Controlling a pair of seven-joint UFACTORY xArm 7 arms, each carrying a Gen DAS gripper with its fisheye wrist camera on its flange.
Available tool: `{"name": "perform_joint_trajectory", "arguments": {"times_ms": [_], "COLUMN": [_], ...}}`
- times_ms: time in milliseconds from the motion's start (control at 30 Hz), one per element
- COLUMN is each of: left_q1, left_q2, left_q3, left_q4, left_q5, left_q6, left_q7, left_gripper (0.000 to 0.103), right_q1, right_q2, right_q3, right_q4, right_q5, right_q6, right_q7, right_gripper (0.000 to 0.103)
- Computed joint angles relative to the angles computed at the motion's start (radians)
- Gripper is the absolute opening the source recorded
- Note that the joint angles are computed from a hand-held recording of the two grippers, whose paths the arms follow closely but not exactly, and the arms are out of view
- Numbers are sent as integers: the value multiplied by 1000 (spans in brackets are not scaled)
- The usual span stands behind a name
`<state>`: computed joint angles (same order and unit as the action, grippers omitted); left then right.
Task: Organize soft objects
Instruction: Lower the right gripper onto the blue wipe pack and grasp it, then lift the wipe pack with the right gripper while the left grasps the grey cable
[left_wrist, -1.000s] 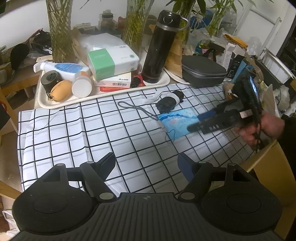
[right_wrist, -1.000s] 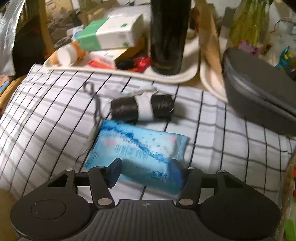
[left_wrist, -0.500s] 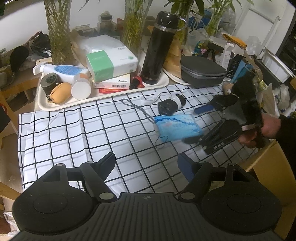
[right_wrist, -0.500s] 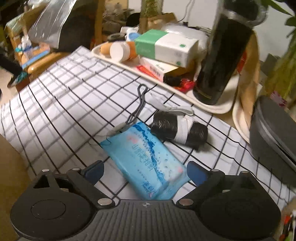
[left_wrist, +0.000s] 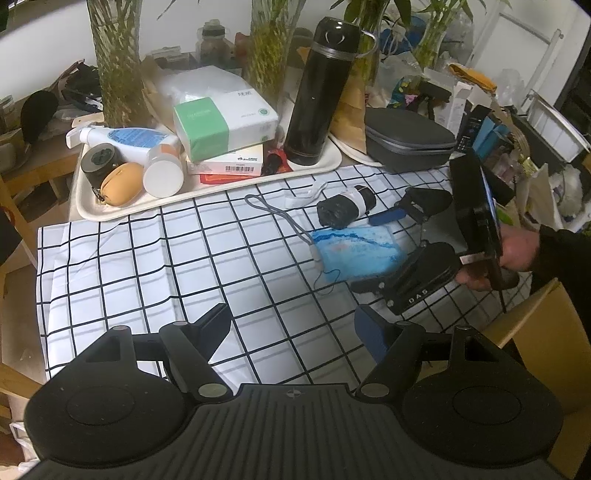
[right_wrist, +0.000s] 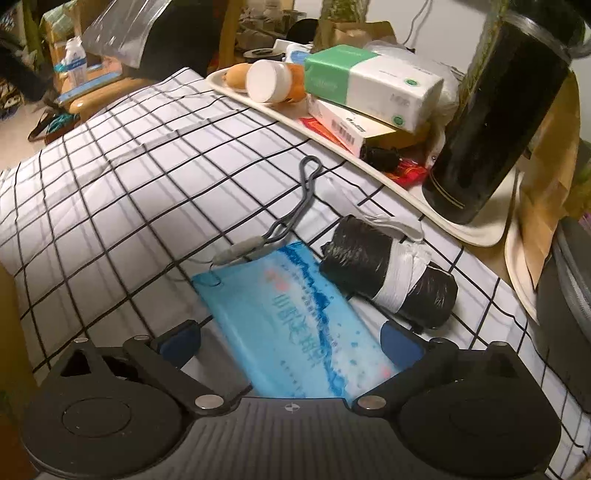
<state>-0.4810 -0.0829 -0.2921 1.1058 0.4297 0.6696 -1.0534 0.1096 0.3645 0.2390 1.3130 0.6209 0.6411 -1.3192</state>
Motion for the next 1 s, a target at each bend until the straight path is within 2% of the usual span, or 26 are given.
{"name": "perform_joint_trajectory", "arguments": {"times_ms": [67,167,267,333,567,633,833,1000], "left_q1": [1,0,-1,-3,-6,-5,0,5], "left_q2": [2,5,6,6,14,12,0,-8], "left_q3": [2,2,1,1,0,0,2,-6], "left_q4": [1,4,7,8,17,16,2,-8], "left_q5": [-2,-2,9,11,47,63,80,111], "left_q6": [-1,2,6,2,12,15,4,-3], "left_q7": [1,6,1,-1,-8,-15,-32,-43], "left_gripper": [73,73,73,73,73,73,73,73], "right_q1": [1,15,12,15,22,21,25,10], "right_q2": [11,15,1,-21,-50,-46,-44,-85], "right_q3": [-5,-27,-33,-35,-36,-37,-46,-52], "right_q4": [15,47,55,40,2,11,27,8], "right_q5": [-4,-74,-118,-135,-67,-63,-87,-90], "right_q6": [17,91,186,213,162,170,195,233], "right_q7": [24,101,106,92,63,63,81,27], "right_gripper": [103,103,102,101,84,74,67,65]}}
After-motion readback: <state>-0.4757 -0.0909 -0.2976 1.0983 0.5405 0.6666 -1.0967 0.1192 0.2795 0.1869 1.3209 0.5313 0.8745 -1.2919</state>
